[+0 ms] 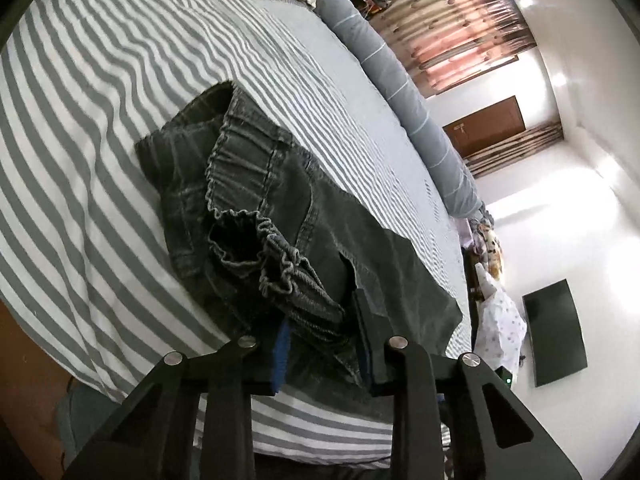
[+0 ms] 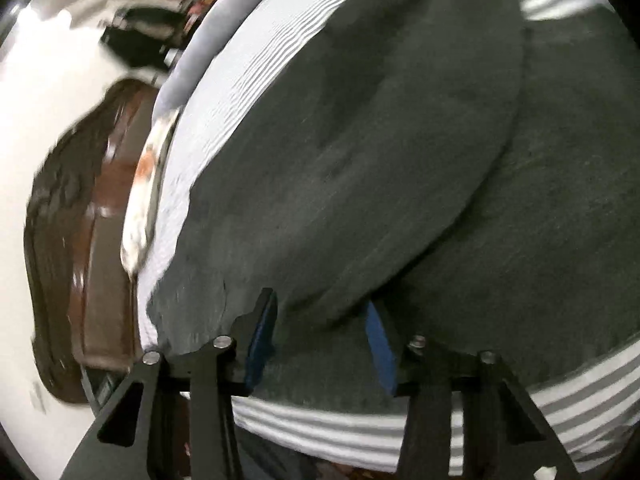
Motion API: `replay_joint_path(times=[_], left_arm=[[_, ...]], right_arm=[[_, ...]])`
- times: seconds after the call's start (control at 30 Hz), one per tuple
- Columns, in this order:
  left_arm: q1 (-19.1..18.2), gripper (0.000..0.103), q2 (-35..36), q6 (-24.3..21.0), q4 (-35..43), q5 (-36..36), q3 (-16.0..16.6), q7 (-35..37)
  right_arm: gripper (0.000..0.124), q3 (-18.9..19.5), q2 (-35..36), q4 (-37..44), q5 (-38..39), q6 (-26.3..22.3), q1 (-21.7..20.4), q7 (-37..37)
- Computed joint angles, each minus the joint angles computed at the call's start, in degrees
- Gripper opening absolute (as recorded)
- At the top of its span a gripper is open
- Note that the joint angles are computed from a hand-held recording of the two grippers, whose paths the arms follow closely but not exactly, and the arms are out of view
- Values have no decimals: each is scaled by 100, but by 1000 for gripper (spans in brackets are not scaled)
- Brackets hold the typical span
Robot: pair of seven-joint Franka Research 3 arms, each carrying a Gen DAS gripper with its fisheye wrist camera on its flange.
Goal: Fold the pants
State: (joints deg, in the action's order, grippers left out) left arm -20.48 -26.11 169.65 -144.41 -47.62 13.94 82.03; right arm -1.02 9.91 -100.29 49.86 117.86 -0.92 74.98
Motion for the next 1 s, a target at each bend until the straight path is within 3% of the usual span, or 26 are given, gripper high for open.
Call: replay_joint_path(times=[0.1, 0.2, 0.43, 0.6, 0.73, 0.83, 1.0], left_arm=[[100, 27, 62, -116, 124, 48, -30, -90], [246, 25, 260, -331, 442, 118, -54, -140], [993, 24, 1008, -1097, 1774, 634, -382, 32], [1302, 24, 1442, -1590, 2811, 564, -416, 817], [1551, 24, 1697, -1878, 3202, 561, -547, 1453], [1838, 24, 1656, -2010, 2943, 750, -723, 1425], [2192, 24, 1079, -2084, 1824, 663, -862, 1465]], right_arm=[[17, -13, 108, 78, 30, 126, -22, 102], [6, 3, 190, 240, -51, 171, -46, 51], [5, 57, -159, 283, -135, 402, 17, -339], [5, 10, -596, -56, -65, 277, 100, -632], [5, -10, -812, -443, -180, 261, 272, -673], [5, -56, -879, -711, -205, 168, 333, -598], [5, -93, -953, -968, -404, 184, 396, -687]])
